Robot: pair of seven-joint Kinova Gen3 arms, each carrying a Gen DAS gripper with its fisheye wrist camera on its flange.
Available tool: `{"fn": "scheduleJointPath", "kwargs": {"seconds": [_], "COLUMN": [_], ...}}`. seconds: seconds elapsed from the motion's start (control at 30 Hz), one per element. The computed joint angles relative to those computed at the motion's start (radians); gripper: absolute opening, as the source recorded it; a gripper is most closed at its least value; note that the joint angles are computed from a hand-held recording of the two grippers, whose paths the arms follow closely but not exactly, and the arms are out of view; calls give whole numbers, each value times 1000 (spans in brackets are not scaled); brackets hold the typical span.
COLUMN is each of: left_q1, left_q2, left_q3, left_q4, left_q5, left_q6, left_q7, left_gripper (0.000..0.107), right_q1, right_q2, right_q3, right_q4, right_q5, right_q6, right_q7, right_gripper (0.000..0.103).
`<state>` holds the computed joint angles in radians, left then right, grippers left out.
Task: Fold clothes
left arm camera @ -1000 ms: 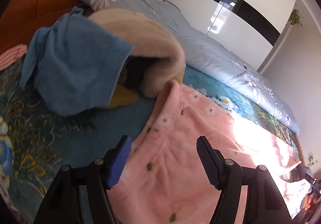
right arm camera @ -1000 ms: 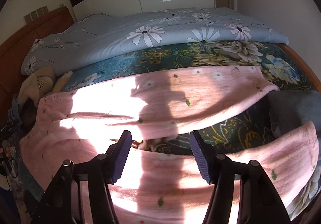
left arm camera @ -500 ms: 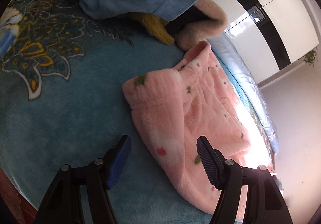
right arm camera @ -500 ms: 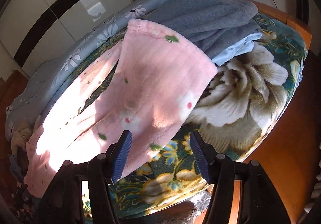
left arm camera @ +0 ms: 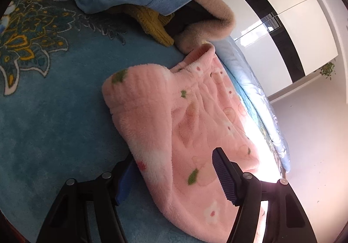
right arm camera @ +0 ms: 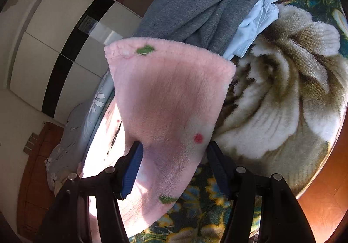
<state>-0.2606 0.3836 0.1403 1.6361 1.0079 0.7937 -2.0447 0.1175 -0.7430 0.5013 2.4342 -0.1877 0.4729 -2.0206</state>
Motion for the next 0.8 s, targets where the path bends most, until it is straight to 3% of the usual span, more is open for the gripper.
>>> {"fn": "scheduleJointPath", "kwargs": {"seconds": [0.13, 0.2, 0.27, 0.33, 0.37, 0.4, 0.43, 0.63, 0.8], "left_q1": [-31, -37, -35, -31, -29, -26, -23, -50, -39], "left_q2": [-2, -6, -2, 2, 2, 1, -1, -3, 10], "left_q3": [10, 9, 0, -7, -12, -16, -21, -12, -3], "left_q4": [27, 33, 24, 23, 24, 25, 25, -2, -113], "left_q5": [69, 89, 95, 99, 99, 95, 88, 145, 192], "left_q6": [17, 28, 43, 43, 40, 37, 33, 62, 79], "left_q7": [-74, -111, -112, -102, -90, -79, -68, -86, -54], "left_gripper": [67, 57, 51, 41, 30, 14, 7, 6, 6], "right_q1": [-59, -97, -122, -113, -103, -93, -83, -96, -160], "right_q2": [-93, -141, -169, -158, -146, -135, -128, -180, -77], "right_q3": [67, 105, 125, 117, 109, 100, 90, 29, -24], "right_q4": [51, 77, 92, 85, 80, 76, 73, -3, -188], "right_q5": [-8, -10, -6, 5, 10, 13, 13, 9, 28], "right_q6": [-60, -97, -122, -116, -108, -104, -99, -96, -115], "right_q7": [23, 26, 21, 8, 0, -9, -17, -39, -30], "right_gripper": [61, 54, 35, 23, 12, 8, 8, 5, 5]}}
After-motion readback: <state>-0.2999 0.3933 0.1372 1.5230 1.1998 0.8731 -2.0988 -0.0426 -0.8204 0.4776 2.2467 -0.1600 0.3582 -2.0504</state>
